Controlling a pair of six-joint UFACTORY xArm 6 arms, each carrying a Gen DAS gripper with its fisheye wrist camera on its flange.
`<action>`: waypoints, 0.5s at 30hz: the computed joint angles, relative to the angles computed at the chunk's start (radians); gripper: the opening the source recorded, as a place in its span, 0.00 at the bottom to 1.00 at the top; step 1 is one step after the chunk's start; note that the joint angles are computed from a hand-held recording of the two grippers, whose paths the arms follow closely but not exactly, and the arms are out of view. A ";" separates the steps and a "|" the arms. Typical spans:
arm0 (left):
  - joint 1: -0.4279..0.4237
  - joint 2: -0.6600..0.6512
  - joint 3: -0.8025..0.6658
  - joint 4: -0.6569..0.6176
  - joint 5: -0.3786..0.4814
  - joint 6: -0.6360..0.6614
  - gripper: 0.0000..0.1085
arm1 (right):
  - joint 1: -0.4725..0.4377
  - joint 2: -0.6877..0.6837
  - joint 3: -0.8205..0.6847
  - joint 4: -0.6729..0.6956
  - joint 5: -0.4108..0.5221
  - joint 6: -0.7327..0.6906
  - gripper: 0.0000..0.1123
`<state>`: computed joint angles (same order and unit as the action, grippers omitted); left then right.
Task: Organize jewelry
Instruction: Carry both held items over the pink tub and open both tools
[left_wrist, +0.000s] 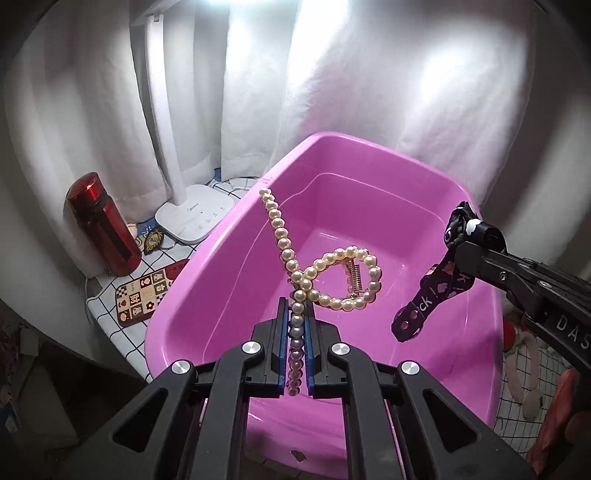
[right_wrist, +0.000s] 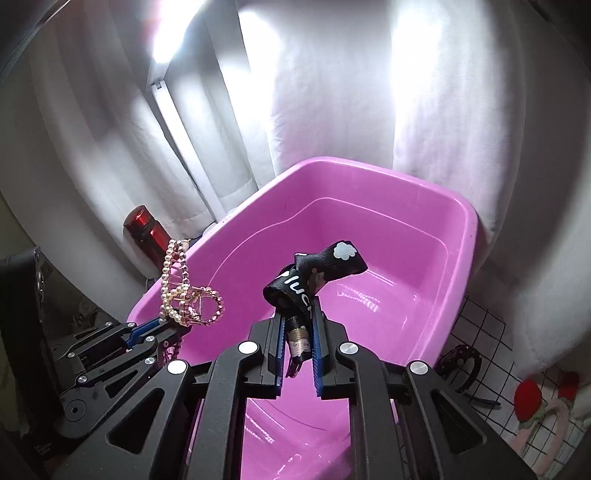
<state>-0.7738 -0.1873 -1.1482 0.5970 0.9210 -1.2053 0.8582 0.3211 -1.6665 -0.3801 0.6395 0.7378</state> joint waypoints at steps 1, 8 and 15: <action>0.015 0.008 0.002 -0.026 -0.012 0.020 0.07 | -0.006 0.019 -0.016 0.034 0.020 -0.024 0.10; 0.067 0.054 -0.017 -0.136 -0.012 0.125 0.13 | -0.018 0.124 -0.163 0.119 0.181 -0.060 0.24; 0.036 0.029 -0.045 -0.001 0.047 0.065 0.83 | -0.017 0.134 -0.206 0.047 0.228 -0.015 0.57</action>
